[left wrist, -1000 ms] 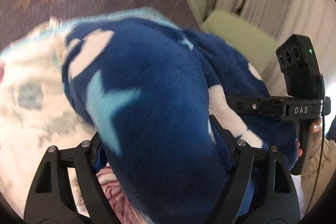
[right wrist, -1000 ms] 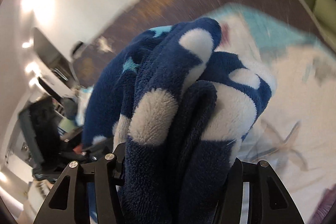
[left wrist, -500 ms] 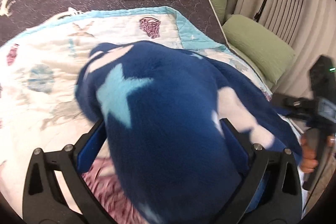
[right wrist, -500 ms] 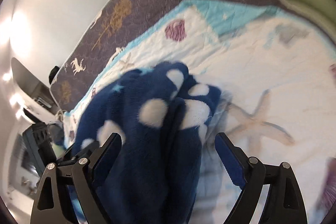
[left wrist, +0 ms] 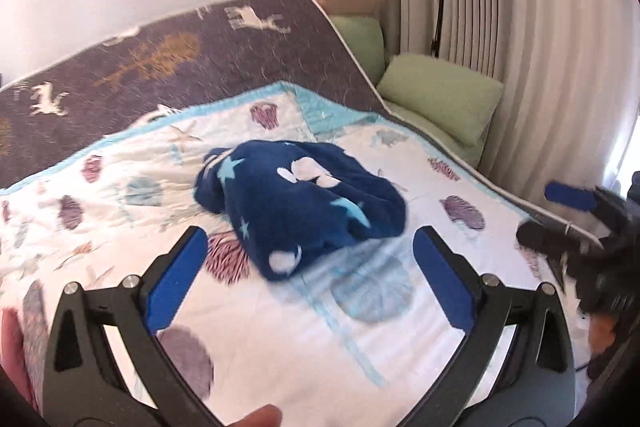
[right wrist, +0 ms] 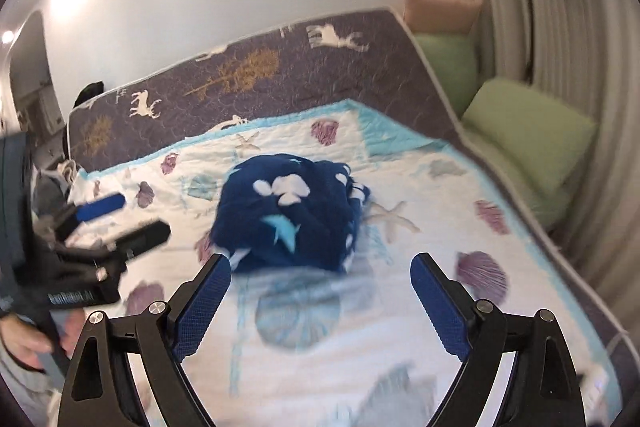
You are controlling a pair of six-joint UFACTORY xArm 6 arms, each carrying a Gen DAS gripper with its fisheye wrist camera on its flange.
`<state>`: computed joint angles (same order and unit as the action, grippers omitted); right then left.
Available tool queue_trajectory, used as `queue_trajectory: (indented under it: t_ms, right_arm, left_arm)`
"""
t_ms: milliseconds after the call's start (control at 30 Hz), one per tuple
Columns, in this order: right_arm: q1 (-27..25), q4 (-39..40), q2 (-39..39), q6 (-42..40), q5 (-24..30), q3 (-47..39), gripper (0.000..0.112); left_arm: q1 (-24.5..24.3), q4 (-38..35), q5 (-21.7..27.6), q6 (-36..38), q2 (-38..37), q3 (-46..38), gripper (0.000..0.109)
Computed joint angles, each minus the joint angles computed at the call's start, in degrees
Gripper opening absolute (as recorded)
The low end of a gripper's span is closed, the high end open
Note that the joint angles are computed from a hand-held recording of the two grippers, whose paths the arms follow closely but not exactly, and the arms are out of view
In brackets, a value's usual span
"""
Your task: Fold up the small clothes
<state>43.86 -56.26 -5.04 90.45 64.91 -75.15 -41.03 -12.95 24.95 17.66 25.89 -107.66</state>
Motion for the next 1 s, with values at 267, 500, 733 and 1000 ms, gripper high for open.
queue_trajectory:
  t_ms: [267,500,733,1000]
  right_arm:
    - [18.58,-3.42,0.19,14.57,18.15,-1.44,0.098]
    - [27.90,-3.72,5.54,19.49,31.14,-9.48,0.099]
    - [33.05,-4.62,10.91,20.58,36.03,-16.59,0.099]
    - [35.75,-5.05,15.77,18.89,39.17,-23.12,0.099]
  left_arm:
    - [-1.65,-2.90,-9.49,-0.99,-23.56,29.86,0.102]
    - [-1.15,6.53,-12.93,-9.80,-35.96,44.55,0.102]
    - [0.13,15.04,-14.16,-16.53,-45.03,54.75,0.102]
    - [0.66,13.84,-16.21,-17.76,-51.35,61.08,0.102]
